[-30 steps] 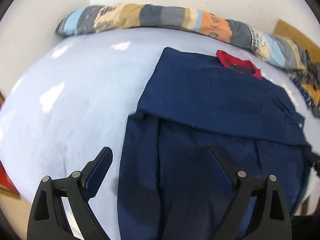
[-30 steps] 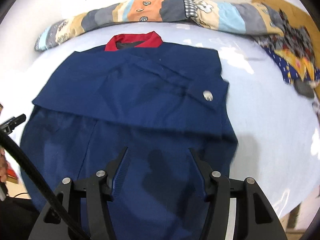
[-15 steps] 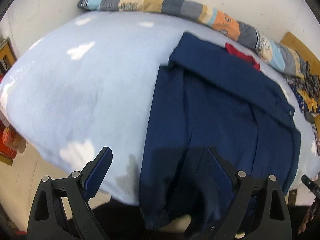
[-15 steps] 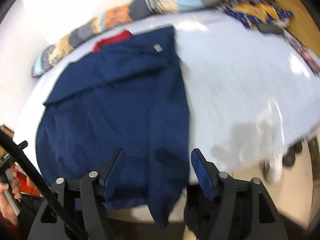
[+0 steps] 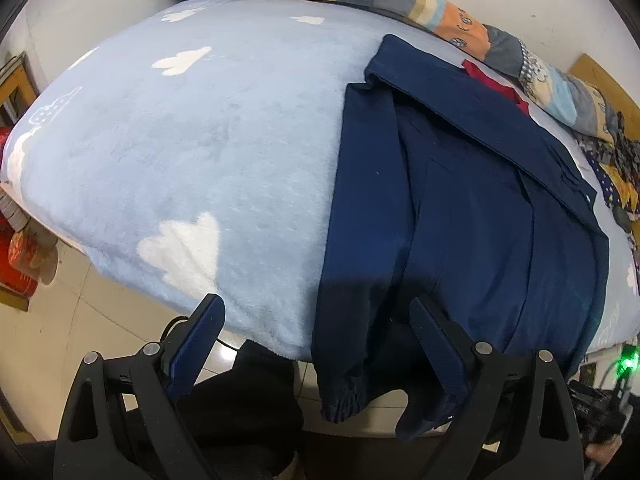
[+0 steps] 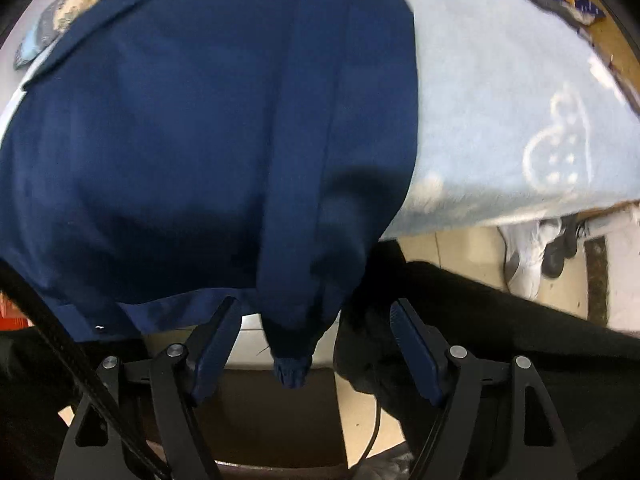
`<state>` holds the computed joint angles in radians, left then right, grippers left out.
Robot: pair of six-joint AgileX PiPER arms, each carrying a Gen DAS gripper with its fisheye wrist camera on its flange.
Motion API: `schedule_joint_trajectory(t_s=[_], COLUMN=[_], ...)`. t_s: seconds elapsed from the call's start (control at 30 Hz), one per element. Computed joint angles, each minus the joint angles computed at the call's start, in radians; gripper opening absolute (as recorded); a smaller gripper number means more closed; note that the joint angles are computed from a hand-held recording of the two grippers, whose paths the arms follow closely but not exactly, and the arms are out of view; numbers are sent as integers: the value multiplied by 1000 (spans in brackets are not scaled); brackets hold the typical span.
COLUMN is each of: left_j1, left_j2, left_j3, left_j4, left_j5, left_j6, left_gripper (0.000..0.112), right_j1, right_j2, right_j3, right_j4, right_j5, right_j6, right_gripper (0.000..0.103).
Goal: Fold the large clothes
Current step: 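Grasp the jacket hem with both grippers and lift it toward the collar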
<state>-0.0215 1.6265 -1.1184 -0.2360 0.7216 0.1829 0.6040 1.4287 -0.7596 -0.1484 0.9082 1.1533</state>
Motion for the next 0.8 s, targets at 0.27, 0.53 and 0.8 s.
schedule_joint_trajectory(t_s=[0.27, 0.53, 0.8], left_j1=[42, 41, 38], left_j2=[19, 82, 120], left_j3=[-1, 37, 129], left_j4=[-81, -92, -133], left_j5=[78, 97, 28], left_j6=[100, 88, 6], left_gripper=[93, 68, 44], right_j1=[99, 177, 194], right_j2=[-250, -547, -582], right_j3=[64, -47, -119], right_j4=[-94, -254, -315], right_j5=[-52, 76, 91], right_j6=[220, 300, 253], right_gripper=[5, 5, 5])
